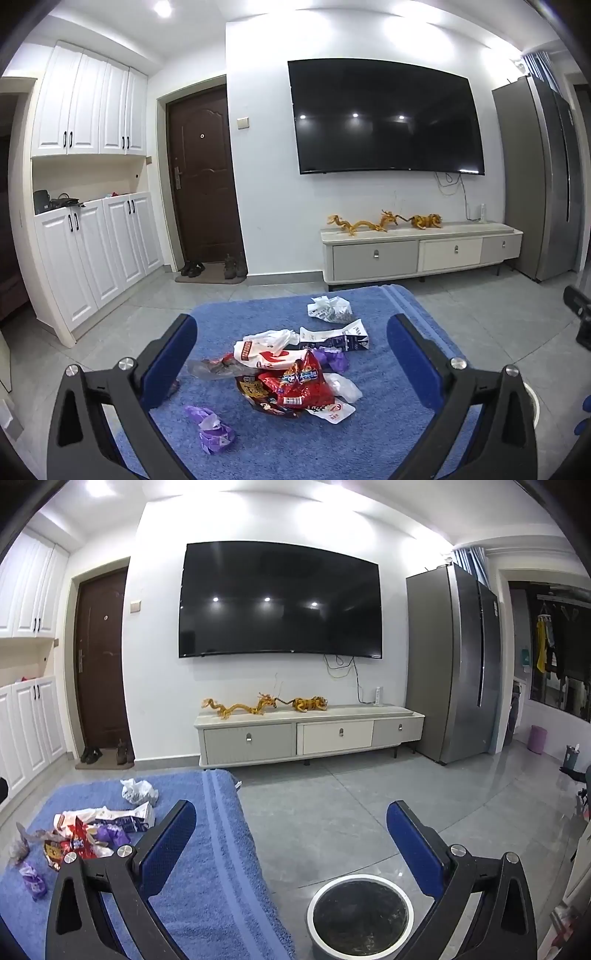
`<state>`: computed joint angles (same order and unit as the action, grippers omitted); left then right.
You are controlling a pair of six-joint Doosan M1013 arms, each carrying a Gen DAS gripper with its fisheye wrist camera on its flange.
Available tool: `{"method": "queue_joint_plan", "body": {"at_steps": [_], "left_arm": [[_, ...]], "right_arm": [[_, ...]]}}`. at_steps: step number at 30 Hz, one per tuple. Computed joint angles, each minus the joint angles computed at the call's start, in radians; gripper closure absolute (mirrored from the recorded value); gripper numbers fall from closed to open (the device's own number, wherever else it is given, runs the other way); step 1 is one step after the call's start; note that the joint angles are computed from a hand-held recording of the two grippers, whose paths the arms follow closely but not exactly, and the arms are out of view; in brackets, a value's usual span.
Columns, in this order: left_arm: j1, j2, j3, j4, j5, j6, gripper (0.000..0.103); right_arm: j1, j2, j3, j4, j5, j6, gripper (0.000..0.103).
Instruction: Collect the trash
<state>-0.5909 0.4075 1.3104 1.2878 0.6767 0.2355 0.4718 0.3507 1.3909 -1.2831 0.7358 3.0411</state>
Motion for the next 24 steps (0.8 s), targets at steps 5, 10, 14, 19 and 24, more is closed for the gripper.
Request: {"method": "queue_joint_plan", "body": {"at_steps": [5,10,14,19,24], "left_arm": [[-0.003,0.004,-0.005,0.005,0.000,0.009,0.000],[-0.004,0.009,-0.016,-0.013,-0.007,0.041,0.000],[-0.004,0.010,-0.017,0.007,-0.009,0.023,0.000],[0.000,0.015,-0.025,0.009,-0.012,0.011,0.000],[0.009,0.018,-0.033,-0.021,-0.028,0.030,0.000]], "right_arm": [[-0.008,-0.007,0.016,-0.009,-0.031,0.027,0.000],[-0.013,0.001,0.008,0.000,-0.018,0.014,0.000],[-0.015,-0.003,0.008,0.008,-0.024,0.005,0.000],[-0.014,0.000,0.007,-0.016,-0.030,0.011,0.000],[-0.016,0.000,0.005,-0.012,-0.036,0.022,0.000]]}}
